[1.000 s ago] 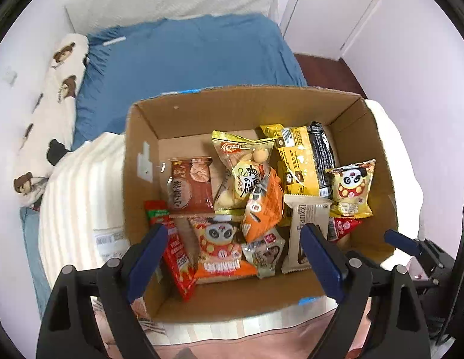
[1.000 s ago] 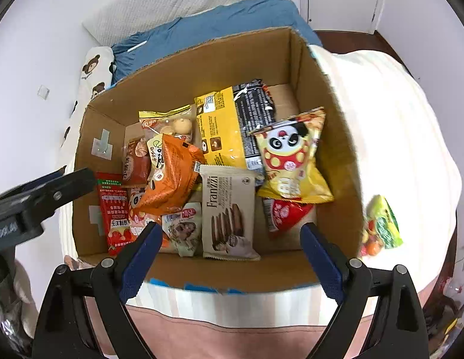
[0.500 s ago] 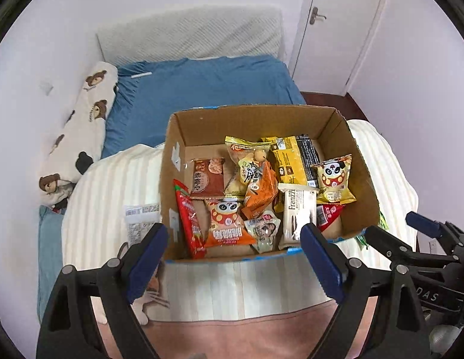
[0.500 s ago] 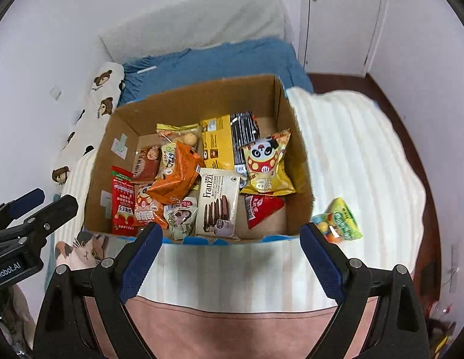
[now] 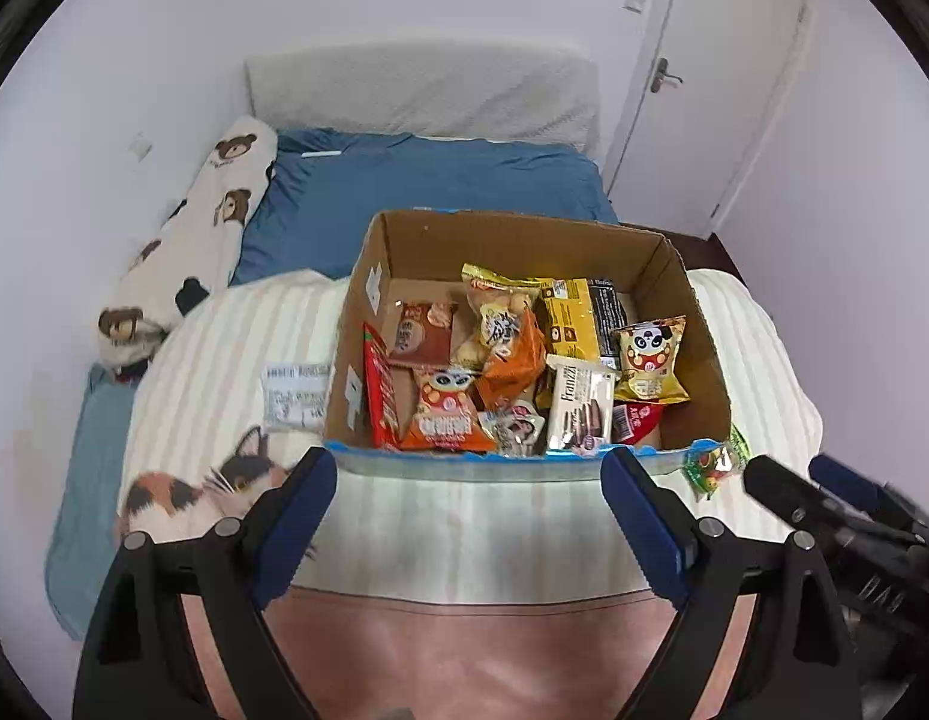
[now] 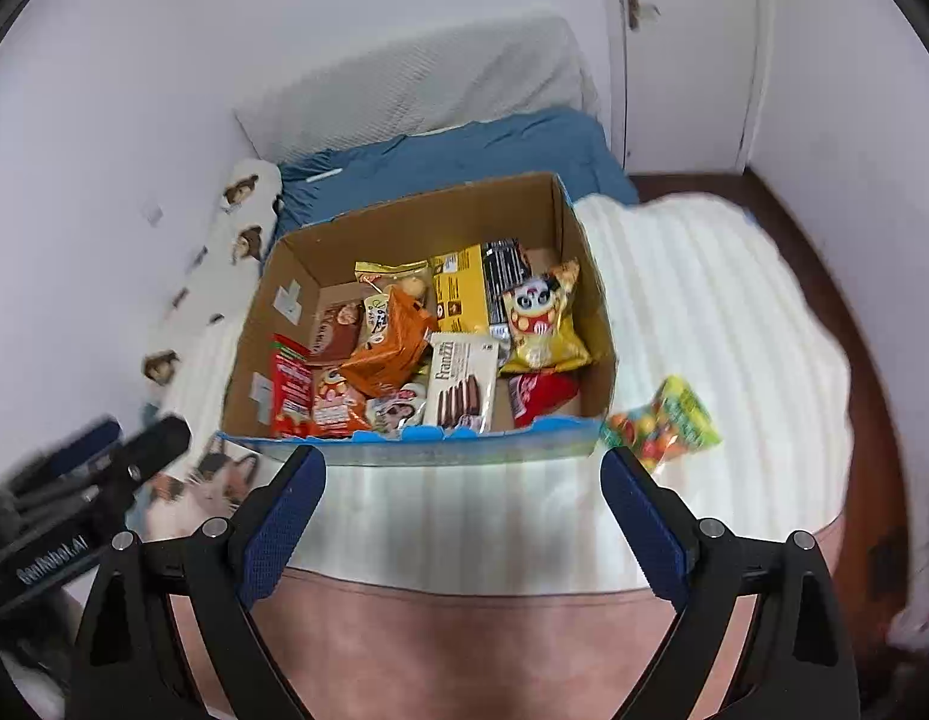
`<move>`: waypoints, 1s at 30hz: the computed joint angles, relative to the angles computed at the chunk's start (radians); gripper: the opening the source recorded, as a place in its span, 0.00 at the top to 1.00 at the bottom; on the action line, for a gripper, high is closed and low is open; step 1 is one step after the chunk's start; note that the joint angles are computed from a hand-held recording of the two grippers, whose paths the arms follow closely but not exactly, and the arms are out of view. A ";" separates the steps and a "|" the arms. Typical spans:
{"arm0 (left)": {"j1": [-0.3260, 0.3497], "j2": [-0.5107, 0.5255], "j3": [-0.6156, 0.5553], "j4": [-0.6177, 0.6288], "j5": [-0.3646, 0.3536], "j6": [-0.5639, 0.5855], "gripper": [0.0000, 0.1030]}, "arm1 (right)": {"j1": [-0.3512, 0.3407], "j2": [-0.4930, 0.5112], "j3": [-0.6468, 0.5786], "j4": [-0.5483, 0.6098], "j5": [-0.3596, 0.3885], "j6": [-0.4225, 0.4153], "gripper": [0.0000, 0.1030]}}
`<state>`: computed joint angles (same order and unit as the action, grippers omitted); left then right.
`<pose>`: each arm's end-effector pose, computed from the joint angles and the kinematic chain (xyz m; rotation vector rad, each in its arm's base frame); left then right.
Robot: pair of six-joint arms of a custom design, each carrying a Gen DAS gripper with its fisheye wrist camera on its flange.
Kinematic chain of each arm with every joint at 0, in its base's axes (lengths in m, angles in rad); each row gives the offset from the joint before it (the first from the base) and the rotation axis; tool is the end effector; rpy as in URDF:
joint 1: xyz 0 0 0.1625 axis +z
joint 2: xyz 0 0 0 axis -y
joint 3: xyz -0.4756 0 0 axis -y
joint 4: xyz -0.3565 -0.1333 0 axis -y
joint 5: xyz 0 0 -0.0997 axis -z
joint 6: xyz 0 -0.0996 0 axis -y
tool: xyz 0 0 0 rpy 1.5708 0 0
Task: Organize snacks
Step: 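Raise both open tools above the box, then grasp the green watermelon candy bag on the bed with right tool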
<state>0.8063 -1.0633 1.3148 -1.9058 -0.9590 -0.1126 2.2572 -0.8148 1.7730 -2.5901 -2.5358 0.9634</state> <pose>-0.3350 -0.6245 0.4165 0.7959 2.4614 -0.4447 0.4417 -0.4580 0.1663 -0.3627 -2.3286 0.9554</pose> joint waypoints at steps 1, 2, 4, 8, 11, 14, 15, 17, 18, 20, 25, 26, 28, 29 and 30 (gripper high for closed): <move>-0.005 -0.004 0.021 -0.012 0.010 -0.009 0.12 | -0.008 -0.018 0.039 -0.055 0.014 0.010 0.07; -0.009 -0.006 0.041 -0.021 0.018 -0.019 0.08 | -0.017 -0.033 0.075 -0.097 0.021 0.025 0.07; -0.010 0.000 0.066 -0.024 0.015 -0.038 0.00 | -0.048 -0.080 0.172 -0.187 0.043 0.084 0.07; -0.001 0.036 0.095 0.007 -0.023 -0.103 0.00 | -0.142 -0.156 0.357 -0.422 0.132 0.138 0.07; -0.005 0.059 0.132 -0.008 -0.013 -0.130 0.00 | -0.240 -0.181 0.465 -0.612 0.214 0.118 0.07; -0.011 0.081 0.151 -0.014 0.006 -0.148 0.00 | -0.346 -0.175 0.537 -0.779 0.297 0.104 0.07; -0.014 0.087 0.160 -0.023 0.019 -0.152 0.00 | -0.374 -0.168 0.544 -0.808 0.315 0.102 0.07; -0.019 0.096 0.171 -0.035 0.046 -0.159 0.00 | -0.429 -0.146 0.552 -0.871 0.358 0.096 0.07; -0.019 0.101 0.174 -0.035 0.055 -0.164 0.00 | -0.443 -0.138 0.551 -0.884 0.365 0.095 0.08; -0.018 0.107 0.178 -0.040 0.073 -0.174 0.00 | -0.462 -0.118 0.520 -0.851 0.354 0.099 0.10; -0.009 0.114 0.187 -0.048 0.101 -0.197 0.00 | -0.461 -0.081 0.404 -0.590 0.250 0.166 0.22; -0.005 0.113 0.185 -0.043 0.099 -0.204 0.00 | -0.457 -0.073 0.376 -0.516 0.218 0.173 0.30; 0.000 0.107 0.189 -0.049 0.091 -0.206 0.00 | -0.450 -0.063 0.361 -0.482 0.192 0.158 0.35; 0.004 0.102 0.190 -0.050 0.086 -0.209 0.00 | -0.447 -0.061 0.360 -0.478 0.187 0.143 0.38; 0.008 0.097 0.190 -0.050 0.078 -0.212 0.00 | -0.442 -0.060 0.358 -0.468 0.182 0.128 0.40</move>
<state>0.8143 -0.9665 1.5048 -1.9554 -0.8814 -0.3241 1.8152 -0.8752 2.1311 -3.0577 -2.3536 1.0912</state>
